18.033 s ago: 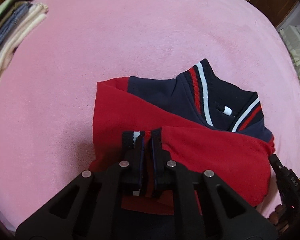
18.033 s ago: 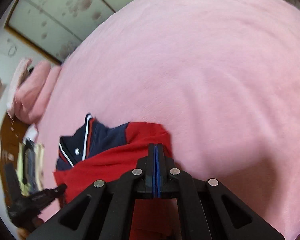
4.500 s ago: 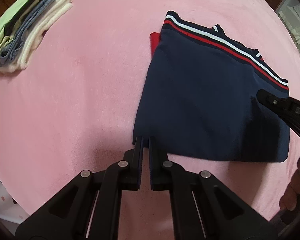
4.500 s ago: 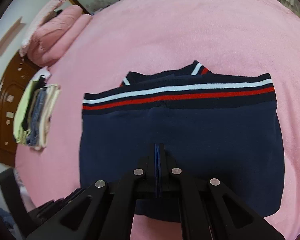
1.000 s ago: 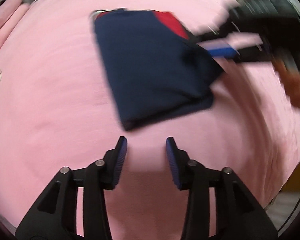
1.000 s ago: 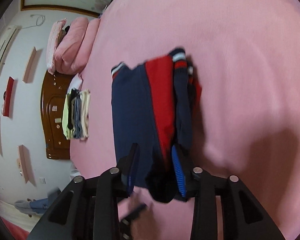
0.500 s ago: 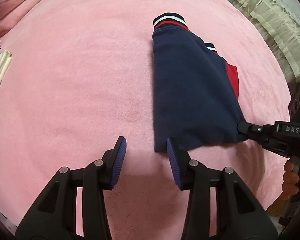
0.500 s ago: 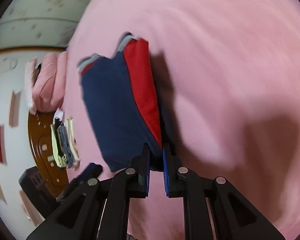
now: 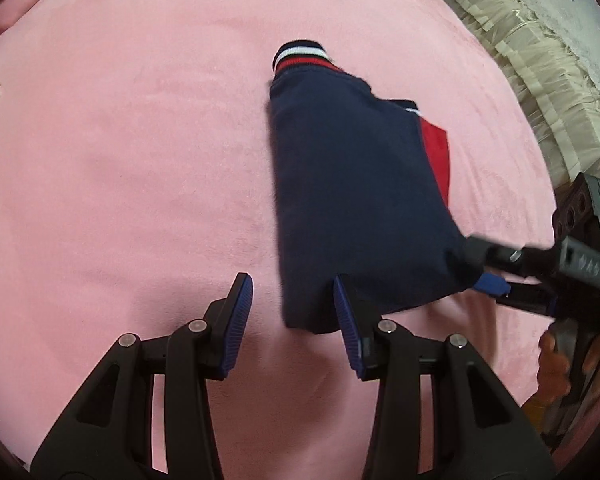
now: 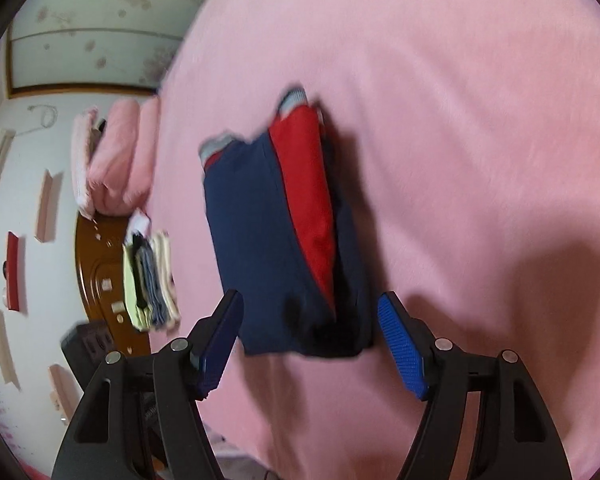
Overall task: Fold large clothes
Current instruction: 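Press the folded bundle flat with the right gripper while the left gripper grasps its end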
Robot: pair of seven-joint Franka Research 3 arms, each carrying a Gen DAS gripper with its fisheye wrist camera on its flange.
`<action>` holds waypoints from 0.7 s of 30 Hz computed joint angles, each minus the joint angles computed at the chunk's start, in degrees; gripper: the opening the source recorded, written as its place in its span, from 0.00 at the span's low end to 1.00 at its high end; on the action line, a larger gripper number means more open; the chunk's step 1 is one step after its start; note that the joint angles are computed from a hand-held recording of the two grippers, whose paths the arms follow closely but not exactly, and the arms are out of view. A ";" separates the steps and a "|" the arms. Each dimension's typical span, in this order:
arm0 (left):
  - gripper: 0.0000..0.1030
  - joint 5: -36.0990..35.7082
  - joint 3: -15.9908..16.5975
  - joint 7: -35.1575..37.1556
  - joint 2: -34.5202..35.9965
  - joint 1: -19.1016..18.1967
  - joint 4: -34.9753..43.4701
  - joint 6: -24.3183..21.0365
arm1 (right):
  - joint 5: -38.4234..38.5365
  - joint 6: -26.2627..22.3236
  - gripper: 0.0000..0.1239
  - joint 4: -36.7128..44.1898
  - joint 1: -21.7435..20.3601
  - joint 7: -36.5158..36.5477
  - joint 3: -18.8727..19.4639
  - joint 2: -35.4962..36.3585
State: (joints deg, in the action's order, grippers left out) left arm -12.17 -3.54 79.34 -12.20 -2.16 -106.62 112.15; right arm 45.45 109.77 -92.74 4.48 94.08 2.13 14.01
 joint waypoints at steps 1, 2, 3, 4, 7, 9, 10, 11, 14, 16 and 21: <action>0.37 0.41 -0.10 -0.15 0.07 0.03 -0.01 -0.24 | -0.96 0.95 0.36 -0.24 0.56 0.62 0.05 0.11; 0.37 0.53 -0.17 -0.42 0.13 0.04 -0.04 -0.27 | -1.29 2.42 0.11 -1.73 1.03 0.65 0.18 -0.76; 0.37 0.81 -0.27 -0.97 0.21 0.08 0.08 -0.37 | -0.96 3.78 0.11 -3.02 1.46 0.96 0.37 -1.36; 0.37 0.90 -0.27 -1.21 0.26 0.12 -0.09 -0.18 | -0.68 4.20 0.11 -3.63 1.75 0.50 0.60 -2.00; 0.37 1.01 -0.12 -1.17 -0.29 0.21 -0.69 0.13 | 5.81 5.49 0.10 -4.75 1.54 -6.22 1.49 -3.52; 0.37 1.02 0.09 -0.88 -0.41 0.27 -0.83 0.00 | 10.80 5.38 0.10 -5.09 1.23 -9.16 1.62 -4.33; 0.37 1.28 0.03 -0.99 -0.16 0.29 -0.65 -0.03 | 13.61 4.56 0.10 -5.44 0.86 -9.84 1.48 -4.44; 0.37 1.54 -0.09 -1.25 0.21 0.31 -0.37 -0.04 | 16.36 3.51 0.10 -6.08 0.52 -9.63 1.35 -4.47; 0.37 1.51 -0.21 -2.39 0.55 0.40 -0.20 -0.29 | 10.77 2.68 0.10 -9.10 1.16 -2.84 0.04 -6.10; 0.37 0.75 -0.17 -2.74 0.59 0.34 -0.34 -0.14 | 5.27 6.06 0.10 -13.16 1.84 0.82 -0.86 -8.94; 0.37 0.76 -0.44 -1.54 0.27 -0.13 -0.52 0.79 | -5.09 11.97 0.14 -15.90 3.08 5.89 -1.49 -12.75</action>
State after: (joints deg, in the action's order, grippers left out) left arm -11.41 -3.98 77.80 -11.93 -2.29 -107.13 112.94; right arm 40.36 121.74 -108.64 7.56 99.97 0.64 1.26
